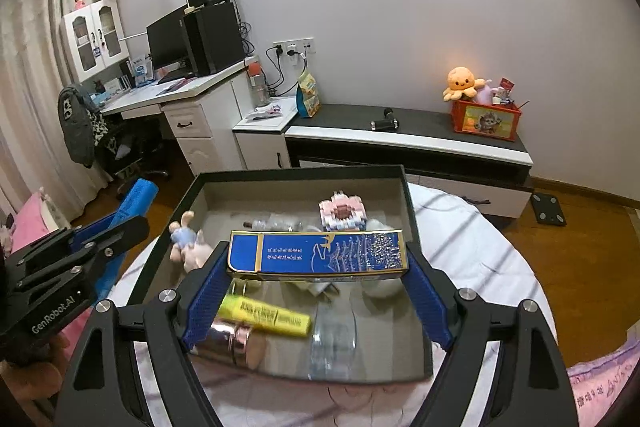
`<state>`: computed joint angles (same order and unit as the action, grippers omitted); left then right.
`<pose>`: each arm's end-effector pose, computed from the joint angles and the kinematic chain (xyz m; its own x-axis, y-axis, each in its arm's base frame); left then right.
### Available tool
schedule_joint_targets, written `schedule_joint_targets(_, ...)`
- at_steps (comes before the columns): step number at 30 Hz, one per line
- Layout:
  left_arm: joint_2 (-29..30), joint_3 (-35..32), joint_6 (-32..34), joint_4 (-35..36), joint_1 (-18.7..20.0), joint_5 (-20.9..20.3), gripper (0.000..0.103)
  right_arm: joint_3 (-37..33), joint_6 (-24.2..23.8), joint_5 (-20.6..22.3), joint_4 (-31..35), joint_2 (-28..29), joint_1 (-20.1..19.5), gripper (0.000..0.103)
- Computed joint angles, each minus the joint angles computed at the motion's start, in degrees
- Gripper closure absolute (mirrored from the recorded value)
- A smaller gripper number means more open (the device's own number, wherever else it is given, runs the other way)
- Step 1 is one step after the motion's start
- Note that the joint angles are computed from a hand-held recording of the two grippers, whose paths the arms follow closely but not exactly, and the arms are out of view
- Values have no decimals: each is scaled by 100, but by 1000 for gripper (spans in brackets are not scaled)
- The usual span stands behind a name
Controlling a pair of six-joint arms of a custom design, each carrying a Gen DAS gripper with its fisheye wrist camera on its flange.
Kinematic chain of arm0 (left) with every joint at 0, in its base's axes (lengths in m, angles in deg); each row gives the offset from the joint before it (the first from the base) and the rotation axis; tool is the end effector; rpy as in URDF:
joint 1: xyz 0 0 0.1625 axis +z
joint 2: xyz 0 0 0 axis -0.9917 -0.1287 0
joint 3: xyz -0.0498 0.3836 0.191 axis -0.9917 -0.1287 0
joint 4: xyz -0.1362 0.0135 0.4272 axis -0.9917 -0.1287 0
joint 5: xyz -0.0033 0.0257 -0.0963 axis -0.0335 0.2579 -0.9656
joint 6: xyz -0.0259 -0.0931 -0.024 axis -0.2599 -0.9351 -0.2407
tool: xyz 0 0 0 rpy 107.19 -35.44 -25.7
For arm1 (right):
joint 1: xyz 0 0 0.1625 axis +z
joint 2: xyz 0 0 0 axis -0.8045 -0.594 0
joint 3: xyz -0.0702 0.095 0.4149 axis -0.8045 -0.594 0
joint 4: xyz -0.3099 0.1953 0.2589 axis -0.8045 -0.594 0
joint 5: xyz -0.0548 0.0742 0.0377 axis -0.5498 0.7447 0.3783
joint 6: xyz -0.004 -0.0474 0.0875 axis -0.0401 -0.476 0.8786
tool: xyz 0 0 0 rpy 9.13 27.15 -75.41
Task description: Organize rigid objects
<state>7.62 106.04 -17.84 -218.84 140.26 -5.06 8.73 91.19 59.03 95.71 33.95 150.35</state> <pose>-0.3557 -0.8658 0.0688 -0.6131 0.6550 -0.4418 0.7900 0.5023 -0.3516 0.1602 -0.7663 0.2770 -0.7592 0.3196 0.5670 -0.3201 0.5751 -0.7528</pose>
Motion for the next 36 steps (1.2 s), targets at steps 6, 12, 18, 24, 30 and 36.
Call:
schedule_joint_targets(6, 477, -728, -14, 450, 18, 22, 77, -590, 168, -80, 464, 349, -151, 20)
schedule_joint_targets(12, 825, -1256, -96, 910, 81, 89, 77, -858, 368, -127, 762, 529, -275, 20)
schedule_joint_targets(18, 1024, -1608, -136, 1305, 118, 254, 74, -1151, 557, -221, 1148, 725, -371, 18)
schedule_joint_targets(24, 627, -872, -125, 576, 111, 439, 18, -572, 573, 28, 625, 412, -309, 0)
schedule_joint_targets(30, 110, 3, -50, -213, 68, 473, 0, -11, 732, 163, 230, 54, -225, 0)
schedule_joint_targets(36, -405, 770, 72, -550, 16, 288, 0, 913, 584, 232, -520, -495, -36, 0)
